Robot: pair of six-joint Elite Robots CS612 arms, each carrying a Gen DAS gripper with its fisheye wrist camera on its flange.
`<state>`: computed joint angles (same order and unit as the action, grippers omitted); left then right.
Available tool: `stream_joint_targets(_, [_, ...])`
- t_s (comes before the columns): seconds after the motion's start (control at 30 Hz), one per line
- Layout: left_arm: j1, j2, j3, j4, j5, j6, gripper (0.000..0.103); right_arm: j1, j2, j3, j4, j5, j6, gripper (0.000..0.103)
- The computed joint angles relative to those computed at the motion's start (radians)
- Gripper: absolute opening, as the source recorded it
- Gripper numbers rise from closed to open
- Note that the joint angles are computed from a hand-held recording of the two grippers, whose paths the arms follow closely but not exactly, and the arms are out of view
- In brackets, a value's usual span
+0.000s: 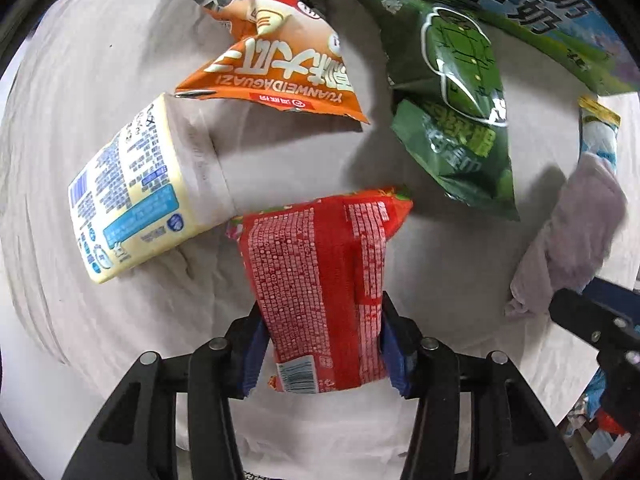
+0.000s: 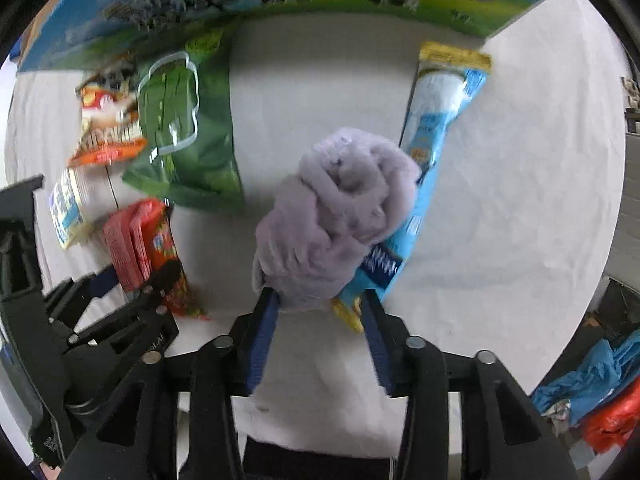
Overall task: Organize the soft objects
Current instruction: 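Grasp the red snack bag with left tool while right tool grasps the lilac plush, then carry the red bag and lilac plush over the cardboard box with both tools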
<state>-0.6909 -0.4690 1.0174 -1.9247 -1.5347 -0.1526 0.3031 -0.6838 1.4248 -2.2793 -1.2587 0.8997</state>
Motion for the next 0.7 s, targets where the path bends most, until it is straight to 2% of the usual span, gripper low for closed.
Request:
stream_joint_targets(0.2, [0.008,0.022,-0.021,-0.024,-0.016,-0.023,0.047,-0.017,0.024,0.032,-0.178,0.071,0.139,0.055])
stream_joint_targets(0.23, [0.007,0.023,-0.020,-0.028,-0.016,-0.026,0.046,-0.019,0.031,0.035,-0.200,0.083,0.150,0.053])
stream_joint_targets(0.27, [0.010,0.024,-0.018,-0.035,-0.016,-0.026,0.046,-0.020,0.035,0.046,-0.234,0.091,0.158,0.043])
stream_joint_targets(0.3, [0.020,0.022,-0.011,-0.046,-0.016,-0.021,0.046,-0.016,0.037,0.044,-0.241,0.087,0.161,0.042])
stream_joint_targets(0.37, [0.025,-0.004,0.020,-0.057,-0.012,-0.021,0.045,-0.005,0.027,0.034,-0.193,0.049,0.139,0.041])
stream_joint_targets(0.4, [0.026,-0.033,0.056,-0.070,-0.009,-0.020,0.045,-0.002,0.021,0.039,-0.192,0.055,0.134,0.041])
stream_joint_targets(0.5, [0.024,-0.064,0.077,-0.068,-0.009,-0.024,0.045,0.007,0.004,0.059,-0.194,0.090,0.128,0.041])
stream_joint_targets(0.6, [0.022,-0.095,0.120,-0.086,-0.002,-0.025,0.045,0.031,-0.021,0.077,-0.121,0.092,0.092,0.041])
stream_joint_targets(0.7, [0.012,-0.099,0.136,-0.092,-0.007,-0.012,0.045,0.045,-0.020,0.089,-0.093,0.099,0.077,0.043])
